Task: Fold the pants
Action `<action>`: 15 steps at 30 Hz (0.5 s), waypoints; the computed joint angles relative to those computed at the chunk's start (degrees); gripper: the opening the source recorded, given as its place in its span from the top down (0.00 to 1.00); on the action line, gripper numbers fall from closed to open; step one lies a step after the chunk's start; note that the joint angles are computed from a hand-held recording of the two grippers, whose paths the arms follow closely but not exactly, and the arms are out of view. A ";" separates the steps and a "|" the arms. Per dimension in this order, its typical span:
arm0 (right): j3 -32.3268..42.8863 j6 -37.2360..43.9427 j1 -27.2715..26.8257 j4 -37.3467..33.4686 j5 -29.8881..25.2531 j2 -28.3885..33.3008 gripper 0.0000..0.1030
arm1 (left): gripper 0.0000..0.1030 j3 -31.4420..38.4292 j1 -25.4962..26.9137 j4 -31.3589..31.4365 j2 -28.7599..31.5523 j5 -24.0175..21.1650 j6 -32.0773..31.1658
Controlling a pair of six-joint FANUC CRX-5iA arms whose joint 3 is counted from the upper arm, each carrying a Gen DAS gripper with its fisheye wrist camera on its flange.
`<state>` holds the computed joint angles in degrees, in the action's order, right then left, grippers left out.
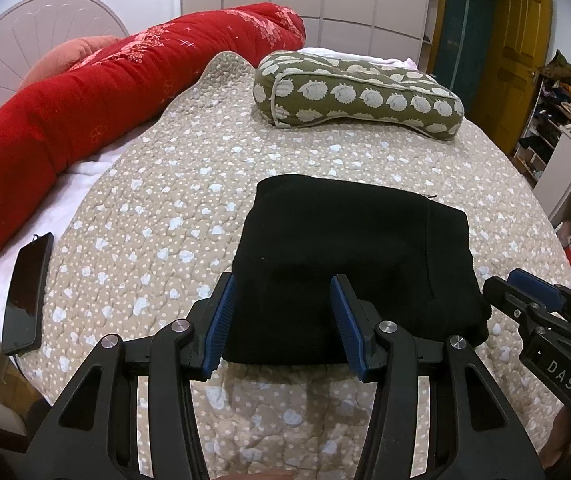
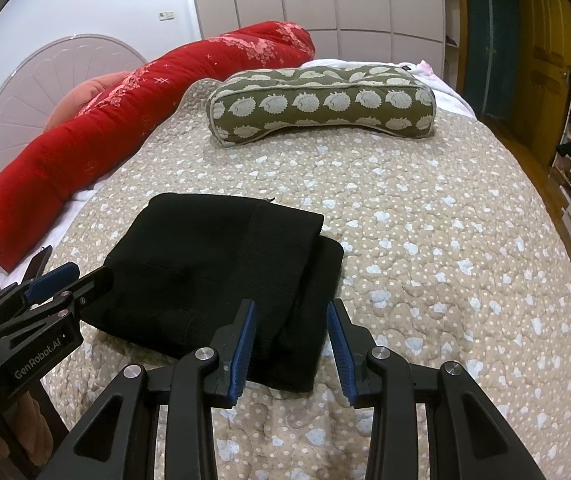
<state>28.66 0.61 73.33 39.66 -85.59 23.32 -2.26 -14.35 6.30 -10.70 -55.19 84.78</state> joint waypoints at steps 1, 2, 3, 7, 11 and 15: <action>0.09 0.00 0.00 -0.01 -0.07 0.05 0.66 | 0.53 -0.06 0.06 0.12 -0.02 0.01 -0.09; 0.14 0.00 0.00 -0.03 -0.10 0.07 0.66 | 0.53 -0.01 0.01 0.08 0.00 0.01 -0.06; 0.14 0.00 0.00 -0.03 -0.10 0.07 0.66 | 0.53 0.04 -0.04 -0.06 0.01 0.01 0.06; 0.38 0.21 -0.05 -0.03 -0.14 0.22 0.66 | 0.53 -0.09 -0.03 -0.06 -0.06 0.07 -0.06; 0.67 0.36 -0.14 0.15 0.07 0.37 0.66 | 0.53 -0.43 0.16 0.05 -0.15 0.43 -0.36; 1.23 0.88 -0.51 -0.16 0.23 0.81 0.65 | 0.53 0.07 0.07 -0.42 0.31 0.07 0.05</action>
<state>29.89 1.49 72.81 39.51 -85.37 24.13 -2.18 -14.28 5.88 -10.38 -55.12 84.83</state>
